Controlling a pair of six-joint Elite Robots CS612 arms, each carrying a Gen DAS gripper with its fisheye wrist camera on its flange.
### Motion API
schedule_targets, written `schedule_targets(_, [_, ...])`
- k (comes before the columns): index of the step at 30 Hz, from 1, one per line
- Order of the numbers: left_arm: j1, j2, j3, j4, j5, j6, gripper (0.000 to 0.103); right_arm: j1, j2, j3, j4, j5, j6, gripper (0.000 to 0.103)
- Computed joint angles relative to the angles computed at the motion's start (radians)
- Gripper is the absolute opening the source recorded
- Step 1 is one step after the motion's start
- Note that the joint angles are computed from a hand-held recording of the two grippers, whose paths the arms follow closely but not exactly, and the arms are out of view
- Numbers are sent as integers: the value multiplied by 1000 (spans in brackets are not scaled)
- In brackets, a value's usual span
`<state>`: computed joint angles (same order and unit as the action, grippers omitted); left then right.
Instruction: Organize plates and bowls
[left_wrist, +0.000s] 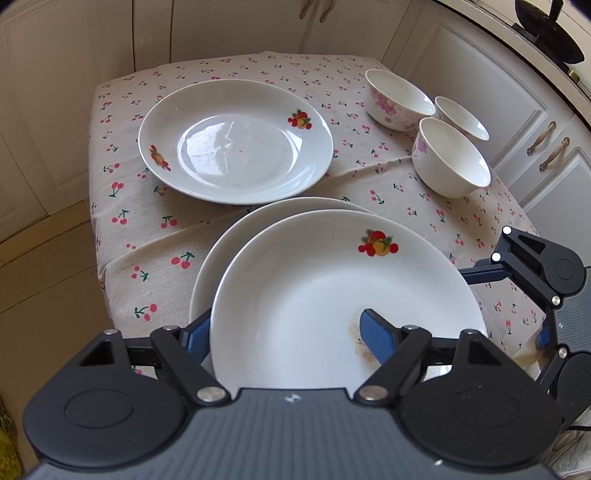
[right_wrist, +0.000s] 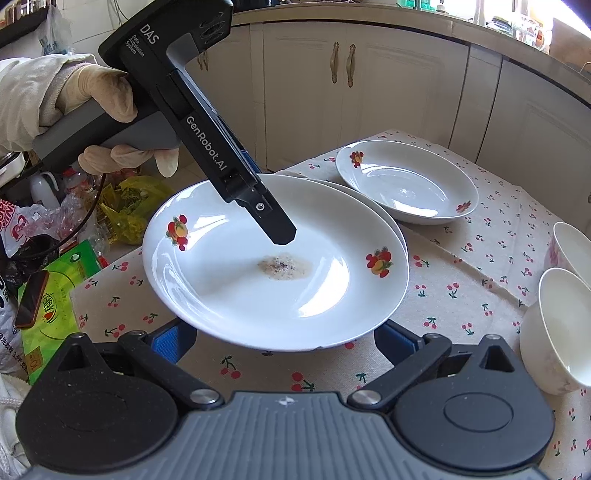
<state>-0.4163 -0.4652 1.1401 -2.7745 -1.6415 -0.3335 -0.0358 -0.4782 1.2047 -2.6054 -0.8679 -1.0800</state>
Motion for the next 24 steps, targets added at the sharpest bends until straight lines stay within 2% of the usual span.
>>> schedule_targets(19, [-5, -24, 41, -27, 31, -49, 82, 9, 1, -5, 3, -31, 57, 103])
schedule_targets(24, [-9, -30, 50, -32, 44, -54, 85, 9, -4, 2, 1, -39, 53, 103])
